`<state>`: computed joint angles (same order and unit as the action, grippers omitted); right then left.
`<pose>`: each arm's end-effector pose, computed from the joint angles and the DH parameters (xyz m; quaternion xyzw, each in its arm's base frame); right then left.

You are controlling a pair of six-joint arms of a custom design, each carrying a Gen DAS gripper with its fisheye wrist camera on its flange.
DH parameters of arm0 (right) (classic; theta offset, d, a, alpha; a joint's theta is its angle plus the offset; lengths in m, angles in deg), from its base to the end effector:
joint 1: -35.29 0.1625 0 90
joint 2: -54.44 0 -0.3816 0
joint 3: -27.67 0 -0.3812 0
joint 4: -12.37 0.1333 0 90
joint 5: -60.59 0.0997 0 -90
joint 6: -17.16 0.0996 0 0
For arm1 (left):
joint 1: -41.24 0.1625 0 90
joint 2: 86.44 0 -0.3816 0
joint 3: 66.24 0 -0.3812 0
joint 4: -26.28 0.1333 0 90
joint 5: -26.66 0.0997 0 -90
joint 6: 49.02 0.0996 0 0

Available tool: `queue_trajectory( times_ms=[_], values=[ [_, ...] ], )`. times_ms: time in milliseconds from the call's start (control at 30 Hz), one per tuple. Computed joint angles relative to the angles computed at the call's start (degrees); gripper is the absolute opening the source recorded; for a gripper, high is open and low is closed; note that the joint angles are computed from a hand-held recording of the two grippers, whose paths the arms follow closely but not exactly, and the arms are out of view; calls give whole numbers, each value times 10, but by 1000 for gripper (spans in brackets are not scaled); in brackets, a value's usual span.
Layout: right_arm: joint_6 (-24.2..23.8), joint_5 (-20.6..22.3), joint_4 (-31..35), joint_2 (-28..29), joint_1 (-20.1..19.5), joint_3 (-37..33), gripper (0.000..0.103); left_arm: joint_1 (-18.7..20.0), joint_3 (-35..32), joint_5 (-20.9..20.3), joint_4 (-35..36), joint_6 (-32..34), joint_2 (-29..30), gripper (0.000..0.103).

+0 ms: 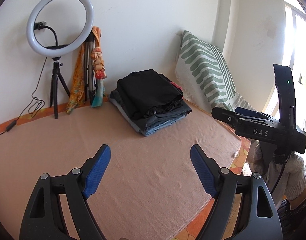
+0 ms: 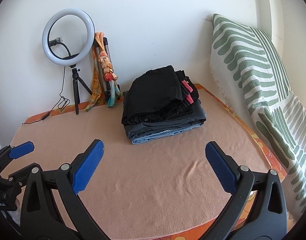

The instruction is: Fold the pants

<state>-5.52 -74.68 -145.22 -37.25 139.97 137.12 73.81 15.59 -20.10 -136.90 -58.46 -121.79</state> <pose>0.1795 -0.4385 0.4586 0.1145 -0.8449 0.3635 0.3753 -0.4776 -0.5442 0.0868 0.2901 0.8610 -0.3767 0.1809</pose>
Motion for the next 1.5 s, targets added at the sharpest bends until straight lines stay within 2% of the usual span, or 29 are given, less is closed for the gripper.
queue_trajectory(
  times_ms=[400,633,767,867,967,1267,1500],
  values=[
    [-18,-2,-31,2,-7,11,103,-2,8,43,-15,11,2,82],
    [-15,1,-35,0,-12,13,103,-3,9,40,-22,17,3,87],
    [-24,0,-47,3,-10,13,103,-3,7,51,-16,15,4,88],
    [-26,0,-53,4,-8,13,103,-7,11,68,-40,32,8,90],
    [-24,0,-55,6,-7,11,103,-6,11,67,-29,21,4,100],
    [-35,-11,-86,13,1,13,103,-8,8,86,-1,6,4,102],
    [-46,-18,-96,18,4,15,103,-8,7,79,7,10,5,102]
  ],
)
